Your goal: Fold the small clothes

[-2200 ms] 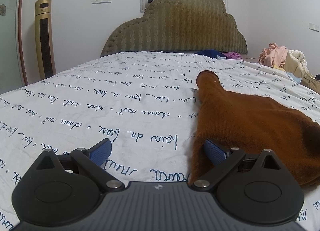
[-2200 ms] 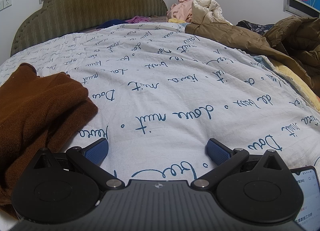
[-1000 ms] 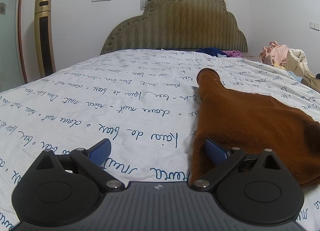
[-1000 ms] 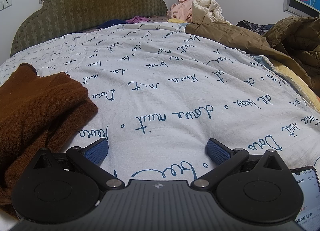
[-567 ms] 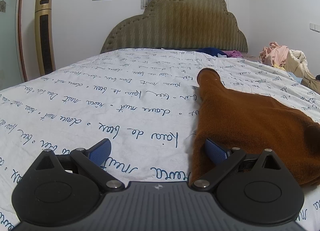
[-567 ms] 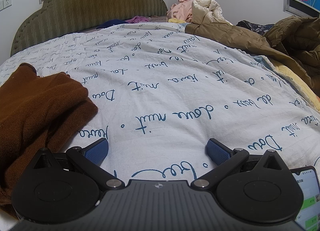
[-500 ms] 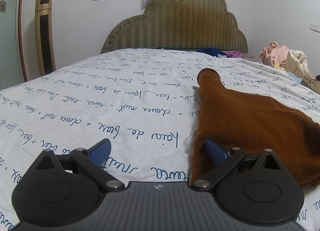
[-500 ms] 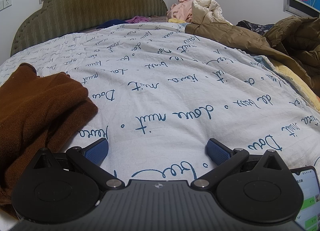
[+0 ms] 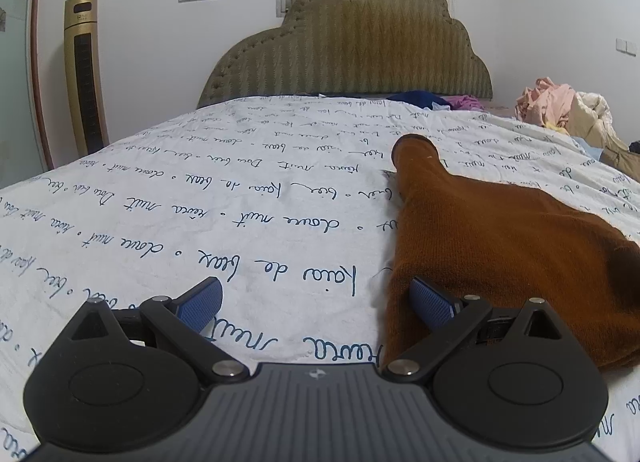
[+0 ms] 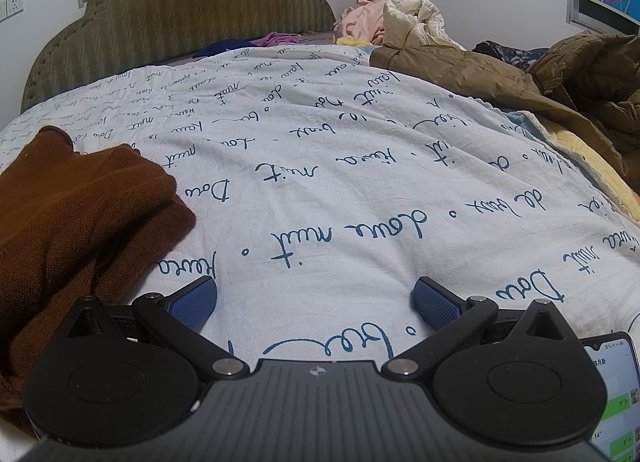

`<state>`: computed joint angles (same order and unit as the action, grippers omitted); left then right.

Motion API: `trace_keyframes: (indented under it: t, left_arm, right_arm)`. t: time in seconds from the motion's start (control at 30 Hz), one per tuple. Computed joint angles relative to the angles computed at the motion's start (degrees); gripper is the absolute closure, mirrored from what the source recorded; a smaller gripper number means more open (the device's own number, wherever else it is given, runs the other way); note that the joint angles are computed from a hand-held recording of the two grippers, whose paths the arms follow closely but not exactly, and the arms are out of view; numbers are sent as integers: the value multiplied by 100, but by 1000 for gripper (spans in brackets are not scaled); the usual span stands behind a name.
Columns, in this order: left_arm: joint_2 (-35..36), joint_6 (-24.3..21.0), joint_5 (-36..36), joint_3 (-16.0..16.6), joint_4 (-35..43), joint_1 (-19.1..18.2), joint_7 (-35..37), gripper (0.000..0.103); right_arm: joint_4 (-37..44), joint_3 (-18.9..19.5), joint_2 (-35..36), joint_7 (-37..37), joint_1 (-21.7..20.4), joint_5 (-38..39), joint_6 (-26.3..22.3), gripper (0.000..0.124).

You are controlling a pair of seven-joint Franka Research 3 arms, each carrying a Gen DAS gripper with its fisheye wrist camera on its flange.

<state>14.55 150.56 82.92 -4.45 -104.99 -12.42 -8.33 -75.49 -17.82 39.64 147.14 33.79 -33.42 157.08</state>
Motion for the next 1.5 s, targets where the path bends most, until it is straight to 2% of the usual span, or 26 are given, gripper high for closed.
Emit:
trace_keyframes:
  t: [0.13,0.27,0.37,0.47,0.6,0.73,0.83,0.97,1.03,1.1,1.17,1.23,1.3,1.33,1.4,1.5]
  left_arm:
    - [-84,-53,-227,-40,-31,9,441,2]
    - [-190,238,-856,-103,-94,115,1155,2]
    - [-305,458,-1031,-90,-172,149,1395,2]
    - [-389,409,-1062,-89,-192,138,1487,2]
    - [-401,402,-1470,-134,-182,186,1874,2]
    - [-416,408,-1725,-124,-224,200,2108,2]
    - [-447,335,-1723,-109,-274,185,2099,2]
    - [-468,333,-1854,-135,-332,198,2210,2]
    - [-478,307,-1846,-144,-350,180,2243,2]
    - [-474,270,-1831,-154,-346,163,2293,2]
    - [-466,258,-1875,-165,-338,158,2358,2]
    - [-466,267,-1895,-165,-340,155,2388,2]
    - [-475,240,-1864,-159,-343,141,2380,2]
    - [-478,224,-1848,-157,-344,137,2369,2]
    - [-471,199,-1879,-158,-338,143,2372,2]
    - [-474,237,-1978,-162,-360,168,2403,2]
  right_arm:
    - [0,-5,1,-3,3,5,1,21]
    - [0,-7,2,-4,5,8,2,21]
    - [-4,-10,2,-2,7,7,6,21]
    - [-8,-14,1,5,9,5,12,21]
    - [-1,-3,1,-31,-1,10,-15,21]
    - [-155,279,-239,-453,-100,218,-260,21]
    - [-1051,-60,-882,296,378,-399,-102,21]
    - [-2175,177,-1807,869,372,-818,444,21]
    - [-2440,402,-2093,865,264,-883,588,21]
    - [-2571,324,-2287,1250,411,-1617,758,21]
    - [-2558,266,-2387,1683,577,-2349,710,21]
    - [-2499,547,-2362,1388,391,-2100,653,21]
    - [-2390,1122,-2216,381,-54,-1186,564,21]
    - [-2353,1274,-2150,97,-162,-927,567,21]
    - [-2301,1328,-2083,-111,-140,-723,492,21]
    - [-2269,1190,-2088,-6,67,-933,441,21]
